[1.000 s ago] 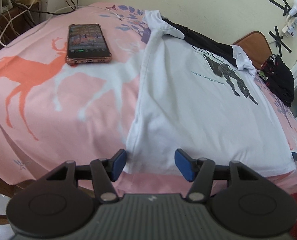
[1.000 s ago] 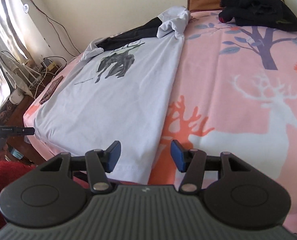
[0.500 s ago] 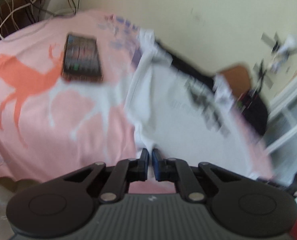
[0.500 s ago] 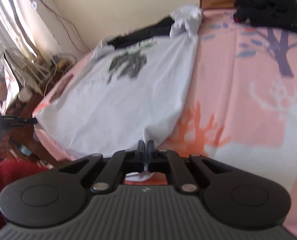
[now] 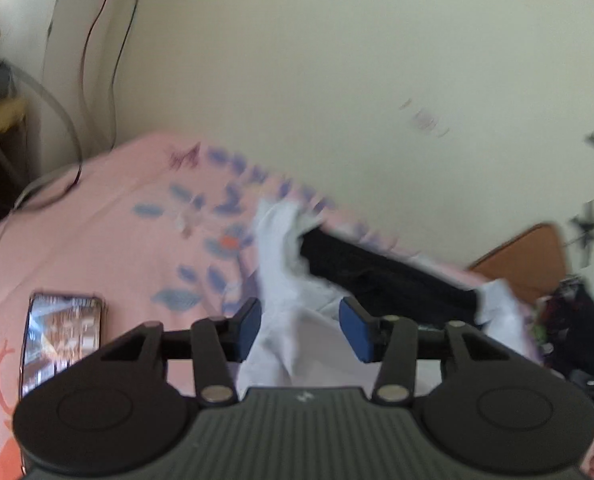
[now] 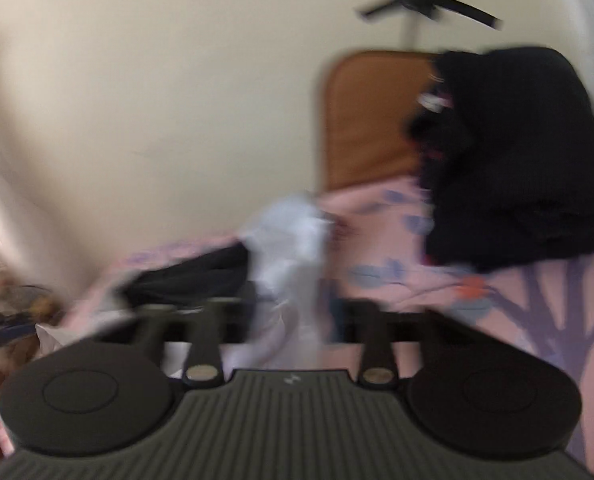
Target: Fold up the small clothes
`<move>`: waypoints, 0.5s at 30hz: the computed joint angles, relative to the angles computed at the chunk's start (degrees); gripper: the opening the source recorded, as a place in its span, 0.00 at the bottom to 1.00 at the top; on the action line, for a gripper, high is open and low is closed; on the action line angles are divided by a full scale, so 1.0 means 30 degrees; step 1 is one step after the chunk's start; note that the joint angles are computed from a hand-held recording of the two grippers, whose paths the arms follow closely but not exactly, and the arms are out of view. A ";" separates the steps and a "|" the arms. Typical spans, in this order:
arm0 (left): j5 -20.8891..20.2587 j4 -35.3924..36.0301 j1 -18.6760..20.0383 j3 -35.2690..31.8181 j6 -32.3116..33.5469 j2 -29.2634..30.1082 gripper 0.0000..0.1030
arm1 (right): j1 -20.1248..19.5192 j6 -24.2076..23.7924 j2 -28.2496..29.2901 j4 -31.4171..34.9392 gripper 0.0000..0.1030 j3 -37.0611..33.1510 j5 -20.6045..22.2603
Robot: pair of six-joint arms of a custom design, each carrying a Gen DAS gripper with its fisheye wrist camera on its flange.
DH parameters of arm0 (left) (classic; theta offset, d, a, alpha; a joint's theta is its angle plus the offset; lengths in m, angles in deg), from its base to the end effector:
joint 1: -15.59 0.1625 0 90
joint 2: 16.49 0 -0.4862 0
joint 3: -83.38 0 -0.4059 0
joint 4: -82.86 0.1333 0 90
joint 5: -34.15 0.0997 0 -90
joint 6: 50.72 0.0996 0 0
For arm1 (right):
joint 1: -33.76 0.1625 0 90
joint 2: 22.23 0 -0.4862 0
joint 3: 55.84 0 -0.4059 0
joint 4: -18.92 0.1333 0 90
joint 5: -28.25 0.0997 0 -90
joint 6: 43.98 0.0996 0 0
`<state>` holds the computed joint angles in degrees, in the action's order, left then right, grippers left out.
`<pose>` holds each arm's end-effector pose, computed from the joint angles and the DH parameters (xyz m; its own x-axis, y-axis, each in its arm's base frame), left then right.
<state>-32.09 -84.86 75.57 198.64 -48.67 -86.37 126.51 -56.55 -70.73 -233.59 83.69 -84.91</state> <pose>-0.1427 -0.5936 0.3064 -0.8846 0.2973 -0.3593 0.4546 0.7214 -0.5224 0.1148 -0.4284 0.1863 -0.9105 0.2515 0.3283 -0.2186 0.3811 -0.8983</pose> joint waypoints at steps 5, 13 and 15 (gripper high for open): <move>-0.0115 -0.0756 0.0623 0.1360 0.1936 -0.0553 0.62 | -0.0658 -0.0694 0.0420 -0.0941 0.55 0.1842 0.1555; -0.0102 0.0508 0.1041 0.2119 0.2150 -0.0761 0.59 | 0.0679 -0.1691 0.0601 0.3349 0.55 0.0737 0.2587; 0.0063 0.0253 0.0990 0.2502 0.2251 -0.0894 0.39 | 0.0908 -0.1750 0.0344 0.6460 0.52 0.0006 0.3770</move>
<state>-31.90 -84.10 78.54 206.15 -41.92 -89.05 129.23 -61.80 -69.69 -214.21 83.71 -73.60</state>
